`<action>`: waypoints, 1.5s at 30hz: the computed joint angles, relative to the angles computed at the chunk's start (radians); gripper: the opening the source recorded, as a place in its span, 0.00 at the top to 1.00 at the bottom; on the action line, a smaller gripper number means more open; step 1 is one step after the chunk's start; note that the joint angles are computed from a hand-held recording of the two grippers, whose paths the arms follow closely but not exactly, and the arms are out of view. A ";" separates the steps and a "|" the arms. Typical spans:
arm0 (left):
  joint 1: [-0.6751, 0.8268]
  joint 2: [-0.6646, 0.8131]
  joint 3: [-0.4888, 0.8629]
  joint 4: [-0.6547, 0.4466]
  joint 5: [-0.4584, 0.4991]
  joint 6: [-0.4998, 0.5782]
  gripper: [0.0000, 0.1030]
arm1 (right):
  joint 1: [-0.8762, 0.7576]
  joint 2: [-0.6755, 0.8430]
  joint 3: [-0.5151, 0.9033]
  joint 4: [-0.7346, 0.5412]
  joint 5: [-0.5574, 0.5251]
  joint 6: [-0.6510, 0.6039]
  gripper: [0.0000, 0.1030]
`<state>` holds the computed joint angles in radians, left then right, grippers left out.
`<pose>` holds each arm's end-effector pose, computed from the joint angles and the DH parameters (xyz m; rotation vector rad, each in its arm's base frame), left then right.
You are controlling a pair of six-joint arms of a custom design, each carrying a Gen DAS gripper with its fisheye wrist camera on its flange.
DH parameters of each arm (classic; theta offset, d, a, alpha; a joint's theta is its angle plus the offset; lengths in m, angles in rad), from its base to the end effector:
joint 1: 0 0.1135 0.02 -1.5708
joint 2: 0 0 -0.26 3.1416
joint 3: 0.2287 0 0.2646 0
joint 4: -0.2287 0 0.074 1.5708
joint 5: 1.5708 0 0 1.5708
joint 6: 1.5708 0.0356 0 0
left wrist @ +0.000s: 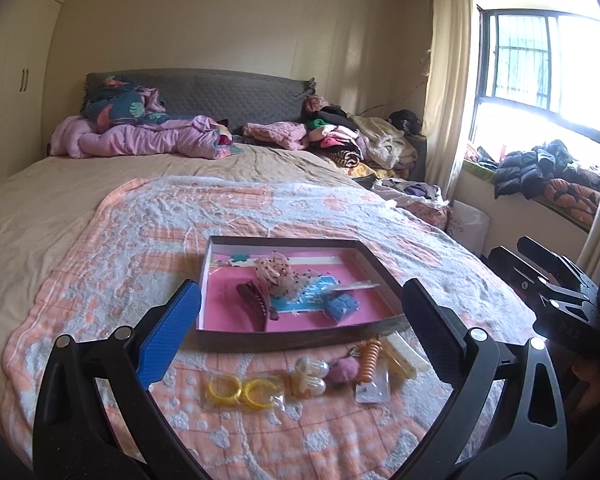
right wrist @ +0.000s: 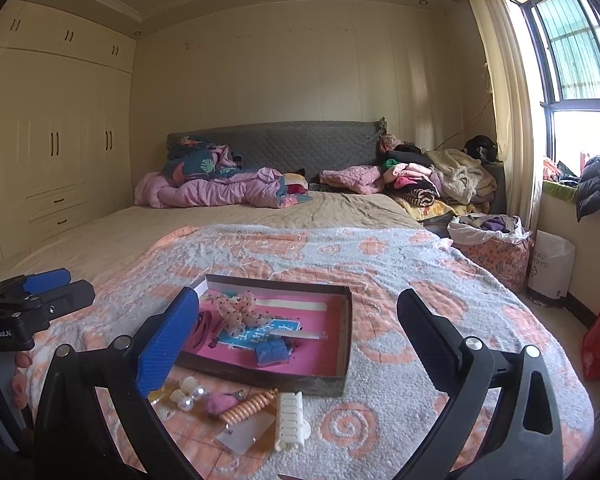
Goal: Organize jewelry
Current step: 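Withdraw both tools from the tray, then grasp the white comb clip with the right tool while the left tool grasps the clear pearl clip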
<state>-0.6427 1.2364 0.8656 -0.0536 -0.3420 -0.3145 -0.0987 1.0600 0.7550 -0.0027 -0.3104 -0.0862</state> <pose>0.2430 -0.1670 0.2773 0.1051 1.9773 -0.2834 0.2594 -0.0148 0.2875 -0.2006 1.8557 0.1637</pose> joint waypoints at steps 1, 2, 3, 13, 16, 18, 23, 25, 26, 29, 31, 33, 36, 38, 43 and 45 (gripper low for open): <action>-0.007 -0.005 -0.007 0.003 -0.003 0.000 0.11 | -0.001 -0.007 -0.004 -0.005 0.002 -0.003 0.06; -0.012 -0.010 -0.013 0.006 -0.005 0.000 0.11 | -0.005 -0.015 -0.011 -0.008 0.001 -0.006 0.06; -0.017 -0.015 -0.021 0.010 -0.005 0.001 0.11 | -0.012 -0.027 -0.021 -0.012 -0.004 -0.010 0.06; -0.046 -0.073 -0.079 -0.001 -0.024 -0.004 0.11 | -0.052 -0.120 -0.094 -0.039 -0.025 -0.051 0.06; -0.052 -0.083 -0.096 -0.010 -0.037 -0.010 0.11 | -0.052 -0.142 -0.110 -0.053 -0.028 -0.059 0.06; -0.049 -0.087 -0.112 -0.018 -0.033 -0.020 0.11 | -0.049 -0.142 -0.117 -0.058 -0.026 -0.065 0.06; -0.041 -0.088 -0.152 -0.028 -0.018 -0.041 0.11 | -0.033 -0.136 -0.139 -0.066 -0.020 -0.078 0.06; -0.037 -0.083 -0.168 -0.028 -0.003 -0.048 0.11 | -0.018 -0.128 -0.152 -0.064 -0.013 -0.084 0.06; -0.037 -0.082 -0.176 -0.024 0.002 -0.050 0.11 | -0.010 -0.124 -0.159 -0.062 -0.005 -0.089 0.06; -0.035 -0.067 -0.191 -0.013 0.029 -0.051 0.11 | 0.007 -0.091 -0.168 -0.056 0.007 -0.100 0.06; -0.032 -0.047 -0.195 -0.001 0.045 -0.049 0.11 | 0.021 -0.066 -0.175 -0.047 0.020 -0.105 0.06; -0.030 -0.023 -0.199 0.013 0.060 -0.052 0.11 | 0.031 -0.037 -0.180 -0.033 0.030 -0.109 0.06; -0.029 0.006 -0.208 0.046 0.072 -0.047 0.11 | 0.036 -0.006 -0.192 -0.006 0.038 -0.113 0.06; -0.025 0.035 -0.205 0.064 0.085 -0.039 0.11 | 0.045 0.014 -0.198 0.011 0.052 -0.123 0.06; -0.011 0.139 -0.158 0.092 0.125 -0.015 0.12 | 0.063 0.118 -0.184 0.048 0.075 -0.150 0.13; -0.001 0.193 -0.126 0.089 0.148 -0.008 0.18 | 0.067 0.174 -0.160 0.044 0.075 -0.157 0.18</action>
<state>-0.6439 1.4292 0.7394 0.0355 -0.1943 -0.3229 -0.0314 1.2339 0.5948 0.0411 -0.2350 -0.2436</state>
